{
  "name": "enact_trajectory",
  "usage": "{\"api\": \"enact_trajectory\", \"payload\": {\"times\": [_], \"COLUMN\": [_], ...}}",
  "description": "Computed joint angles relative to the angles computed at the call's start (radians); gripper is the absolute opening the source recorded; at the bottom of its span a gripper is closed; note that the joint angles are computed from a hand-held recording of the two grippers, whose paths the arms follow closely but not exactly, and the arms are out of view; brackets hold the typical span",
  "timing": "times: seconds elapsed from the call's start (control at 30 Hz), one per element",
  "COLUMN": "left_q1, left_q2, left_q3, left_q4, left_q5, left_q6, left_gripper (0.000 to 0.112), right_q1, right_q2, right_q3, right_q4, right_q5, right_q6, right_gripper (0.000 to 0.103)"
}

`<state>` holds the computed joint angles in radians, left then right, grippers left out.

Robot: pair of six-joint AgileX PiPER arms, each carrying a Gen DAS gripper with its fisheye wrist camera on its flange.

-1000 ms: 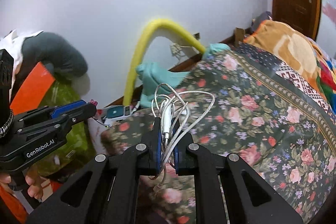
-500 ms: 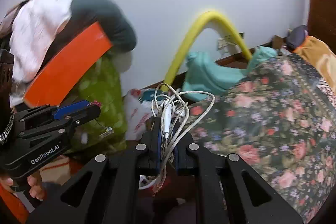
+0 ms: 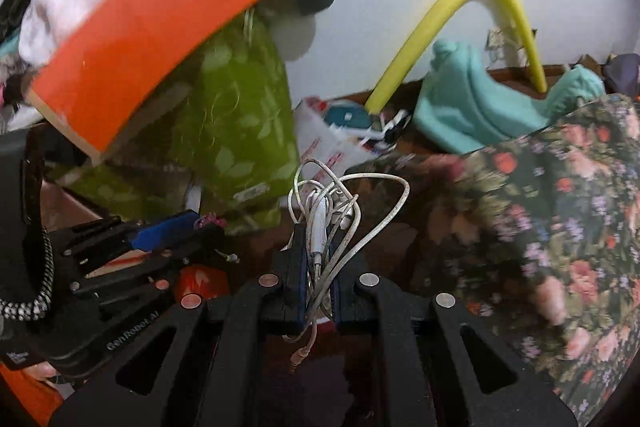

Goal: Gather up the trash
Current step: 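Carry the earphones and pink clip over the white bin and open both tools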

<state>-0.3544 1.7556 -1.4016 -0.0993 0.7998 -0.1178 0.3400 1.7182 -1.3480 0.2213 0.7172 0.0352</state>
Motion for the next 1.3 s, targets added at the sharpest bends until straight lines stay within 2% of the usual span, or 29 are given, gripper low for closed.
{"api": "enact_trajectory", "payload": {"times": [0.27, 0.47, 0.57, 0.63, 0.93, 1.1, 1.3], "left_q1": [0.093, 0.141, 0.156, 0.163, 0.162, 0.145, 0.140], "left_q2": [0.064, 0.117, 0.148, 0.166, 0.264, 0.319, 0.294], "left_q3": [0.069, 0.086, 0.079, 0.070, 0.001, -0.064, -0.048], "left_q4": [-0.047, -0.079, -0.098, -0.105, -0.128, -0.101, -0.099], "left_q5": [-0.017, -0.019, -0.013, -0.009, 0.026, 0.096, 0.118], "left_q6": [0.057, 0.082, 0.093, 0.099, 0.115, 0.073, 0.064], "left_gripper": [0.024, 0.024, 0.024, 0.024, 0.024, 0.027, 0.029], "right_q1": [0.053, 0.084, 0.081, 0.077, 0.056, 0.045, 0.038], "right_q2": [0.182, 0.327, 0.386, 0.414, 0.408, 0.367, 0.309], "right_q3": [-0.116, -0.249, -0.312, -0.343, -0.350, -0.305, -0.245], "right_q4": [0.026, 0.023, 0.053, 0.059, 0.036, 0.019, 0.022], "right_q5": [0.064, 0.139, 0.188, 0.209, 0.233, 0.215, 0.198], "right_q6": [0.000, 0.020, 0.014, 0.022, 0.025, 0.028, 0.023], "right_gripper": [0.009, 0.014, 0.027, 0.030, 0.034, 0.039, 0.040]}}
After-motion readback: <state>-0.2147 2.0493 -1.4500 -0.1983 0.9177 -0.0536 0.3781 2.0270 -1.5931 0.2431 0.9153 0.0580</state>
